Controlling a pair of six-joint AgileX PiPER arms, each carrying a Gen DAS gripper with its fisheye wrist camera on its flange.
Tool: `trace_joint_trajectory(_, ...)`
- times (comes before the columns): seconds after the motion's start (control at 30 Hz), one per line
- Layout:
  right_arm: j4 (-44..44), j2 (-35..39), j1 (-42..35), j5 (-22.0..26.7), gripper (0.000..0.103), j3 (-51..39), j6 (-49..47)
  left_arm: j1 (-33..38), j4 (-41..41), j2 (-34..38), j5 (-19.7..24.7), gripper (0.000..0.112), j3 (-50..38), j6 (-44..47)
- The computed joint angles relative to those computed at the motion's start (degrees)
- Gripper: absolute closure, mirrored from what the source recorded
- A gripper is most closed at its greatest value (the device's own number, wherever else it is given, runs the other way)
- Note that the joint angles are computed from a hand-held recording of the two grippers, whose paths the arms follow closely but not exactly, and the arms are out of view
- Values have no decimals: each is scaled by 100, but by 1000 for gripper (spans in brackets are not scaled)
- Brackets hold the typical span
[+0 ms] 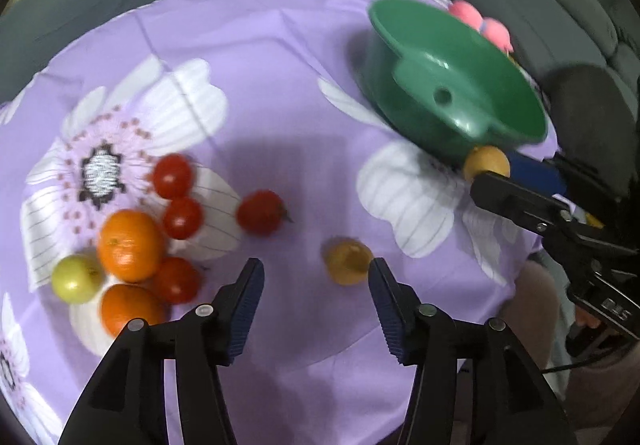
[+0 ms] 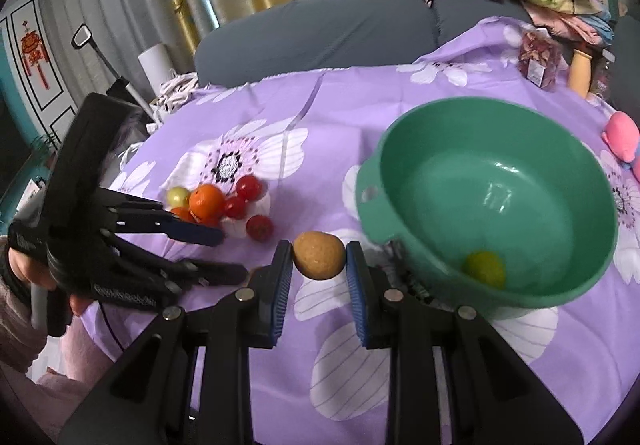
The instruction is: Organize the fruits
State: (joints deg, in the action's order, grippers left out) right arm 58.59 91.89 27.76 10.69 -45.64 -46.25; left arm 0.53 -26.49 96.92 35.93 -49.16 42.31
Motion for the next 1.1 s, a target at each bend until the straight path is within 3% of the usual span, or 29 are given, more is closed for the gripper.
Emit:
trace_joint_trajectory(0.17,-485,-33,-4,-4,75,63,539,-414,-17,180,-230,58,12,16)
trace_joint_trajectory(0.27,-690,-30,15,-27,75,66,760,-532,159,361,-351,82,-80,-201)
trace_joint_trajectory(0.3,-691,-33,20,-41,75,70,769,-528,175,427,-338,83,-133,-231)
trace_joint_trajectory(0.57,-495,-145,-85,-162,76,95,584,-251,-152,90,-84,84,-171,178)
trace_joint_trajectory(0.8,-989,-435,-390,-343,75,80,977,-415,-482,-32,319,84,-948,282)
trace_joint_trajectory(1.1,-1446,-252,-1020,-456,75,-43,1443,-1215,-262,629,500,84,-2197,-319)
